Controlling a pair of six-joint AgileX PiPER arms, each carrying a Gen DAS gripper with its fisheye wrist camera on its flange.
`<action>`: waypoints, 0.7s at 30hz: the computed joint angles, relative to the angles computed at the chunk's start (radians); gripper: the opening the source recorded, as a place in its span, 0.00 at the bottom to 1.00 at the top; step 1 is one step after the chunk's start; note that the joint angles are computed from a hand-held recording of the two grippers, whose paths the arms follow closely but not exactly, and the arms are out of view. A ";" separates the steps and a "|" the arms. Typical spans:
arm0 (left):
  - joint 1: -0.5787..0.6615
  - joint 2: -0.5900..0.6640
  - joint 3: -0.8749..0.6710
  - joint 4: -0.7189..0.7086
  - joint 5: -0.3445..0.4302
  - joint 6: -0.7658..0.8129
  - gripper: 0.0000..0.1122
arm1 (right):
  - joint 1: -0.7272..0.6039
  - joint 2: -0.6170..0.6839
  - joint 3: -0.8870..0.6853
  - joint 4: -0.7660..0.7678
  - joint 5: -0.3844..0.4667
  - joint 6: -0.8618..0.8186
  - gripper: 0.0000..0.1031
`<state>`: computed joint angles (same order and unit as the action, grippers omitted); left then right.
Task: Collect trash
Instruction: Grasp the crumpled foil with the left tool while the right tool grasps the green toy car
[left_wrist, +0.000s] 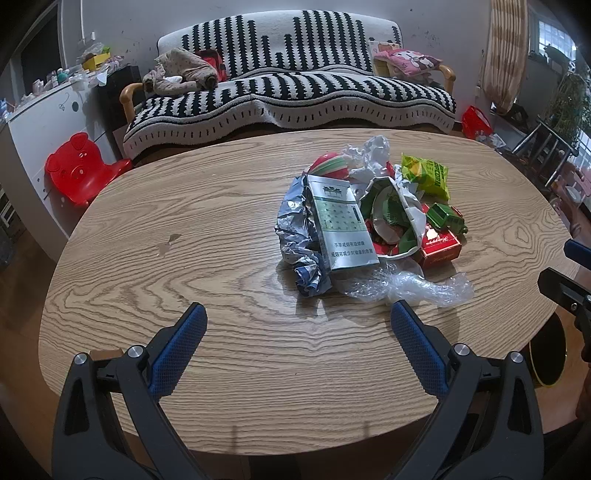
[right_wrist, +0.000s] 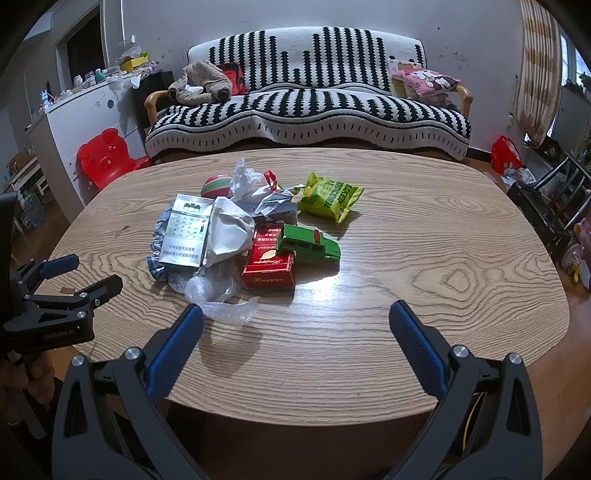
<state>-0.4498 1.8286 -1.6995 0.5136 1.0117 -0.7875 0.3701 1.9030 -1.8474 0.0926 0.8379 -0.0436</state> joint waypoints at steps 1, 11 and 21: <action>0.001 0.000 0.001 -0.001 -0.001 0.000 0.86 | -0.001 0.001 -0.001 0.002 0.001 -0.001 0.95; -0.001 0.002 -0.001 0.007 0.005 -0.006 0.86 | 0.000 0.000 -0.001 0.001 0.001 -0.001 0.94; 0.102 0.039 -0.057 -0.025 0.050 0.055 0.86 | -0.052 0.058 -0.077 0.154 0.053 -0.078 0.95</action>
